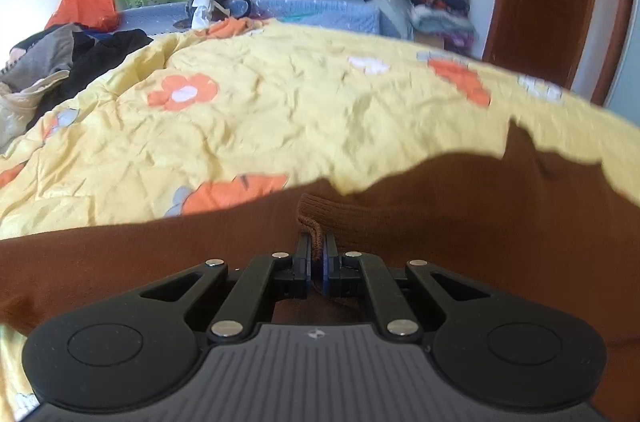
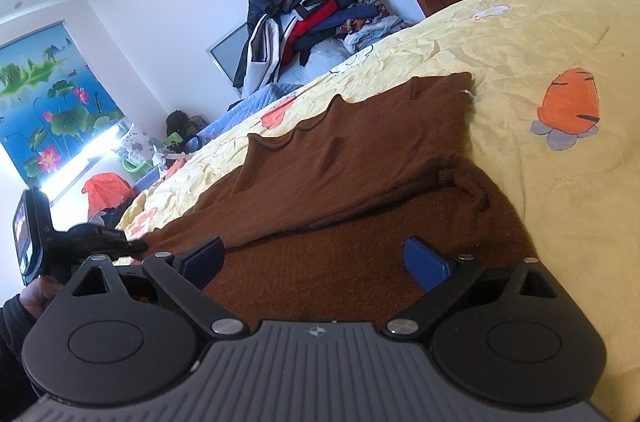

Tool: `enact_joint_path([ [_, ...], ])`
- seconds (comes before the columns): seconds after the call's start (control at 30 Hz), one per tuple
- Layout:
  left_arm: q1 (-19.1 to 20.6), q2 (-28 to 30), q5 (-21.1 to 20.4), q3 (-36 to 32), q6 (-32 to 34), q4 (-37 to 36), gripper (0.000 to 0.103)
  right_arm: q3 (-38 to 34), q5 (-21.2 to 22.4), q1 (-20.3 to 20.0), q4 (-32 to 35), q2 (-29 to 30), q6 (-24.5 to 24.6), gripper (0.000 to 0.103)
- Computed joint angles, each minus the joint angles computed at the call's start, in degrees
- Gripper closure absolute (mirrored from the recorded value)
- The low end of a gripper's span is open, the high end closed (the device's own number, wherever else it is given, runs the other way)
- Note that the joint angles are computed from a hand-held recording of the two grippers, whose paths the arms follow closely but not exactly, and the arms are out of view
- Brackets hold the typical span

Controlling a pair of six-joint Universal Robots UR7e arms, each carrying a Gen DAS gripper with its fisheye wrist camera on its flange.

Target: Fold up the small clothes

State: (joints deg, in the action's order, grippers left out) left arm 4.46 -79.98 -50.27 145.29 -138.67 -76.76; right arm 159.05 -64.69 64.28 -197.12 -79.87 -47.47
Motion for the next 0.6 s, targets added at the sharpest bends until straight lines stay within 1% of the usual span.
enact_joint_path([
  [0.07, -0.1, 0.1, -1.1, 0.8, 1.7, -1.8, 0.098, 0.0, -0.1, 0.1, 0.0, 0.0, -0.2, 0.006],
  [0.1, -0.2, 0.3, -1.6, 0.8, 2.1, -2.1, 0.096, -0.1, -0.2, 0.2, 0.0, 0.1, -0.2, 0.006],
  [0.17, -1.4, 1.7, -3.1, -0.7, -0.2, 0.6, 0.093, -0.1, -1.2, 0.9, 0.0, -0.3, 0.2, 0.006],
  [0.23, -4.7, 3.0, -4.6, -2.4, -5.5, 5.1, 0.089, -0.9, -4.6, 3.8, 1.2, -2.0, 1.8, 0.006],
  [0.27, -7.0, 3.2, -4.5, -2.6, -8.7, 6.8, 0.078, -1.4, -4.1, 4.8, 1.9, -3.0, 2.2, 0.005],
  [0.3, -9.2, 3.1, -3.7, -2.3, -11.5, 7.4, 0.052, -2.0, -2.8, 5.4, 2.3, -3.5, 2.4, 0.004],
  [0.33, -10.5, 2.7, -2.2, -1.7, -12.6, 6.7, 0.033, -3.2, -2.3, 7.1, 1.2, -2.8, 3.0, 0.000],
  [0.37, -10.7, 2.5, -0.1, -0.9, -11.7, 4.6, 0.011, -4.7, -3.2, 9.2, -1.5, -0.8, 3.7, 0.000],
  [0.4, -10.1, 2.5, 2.2, -0.1, -9.2, 1.3, 0.011, -7.2, -6.4, 12.5, -4.6, 2.4, 4.7, 0.000],
  [0.43, -8.7, 2.9, 4.4, 0.6, -6.1, -2.8, 0.011, -9.8, -10.7, 15.6, -5.9, 5.4, 5.6, 0.000],
  [0.5, -4.2, 3.8, 7.6, 2.3, 1.4, -13.4, 0.012, -15.9, -21.3, 21.3, -6.6, 12.0, 6.5, 0.000],
  [0.53, -1.9, 4.0, 8.4, 3.4, 4.8, -19.2, 0.012, -18.3, -25.5, 23.0, -7.0, 15.0, 6.0, 0.001],
  [0.57, -0.1, 5.1, 8.6, 3.8, 6.7, -22.8, 0.012, -20.3, -29.3, 24.2, -7.1, 17.5, 5.1, 0.002],
  [0.6, 0.0, 6.7, 9.6, 4.3, 8.0, -24.1, 0.012, -22.0, -33.2, 25.1, -7.2, 19.8, 4.5, 0.002],
])
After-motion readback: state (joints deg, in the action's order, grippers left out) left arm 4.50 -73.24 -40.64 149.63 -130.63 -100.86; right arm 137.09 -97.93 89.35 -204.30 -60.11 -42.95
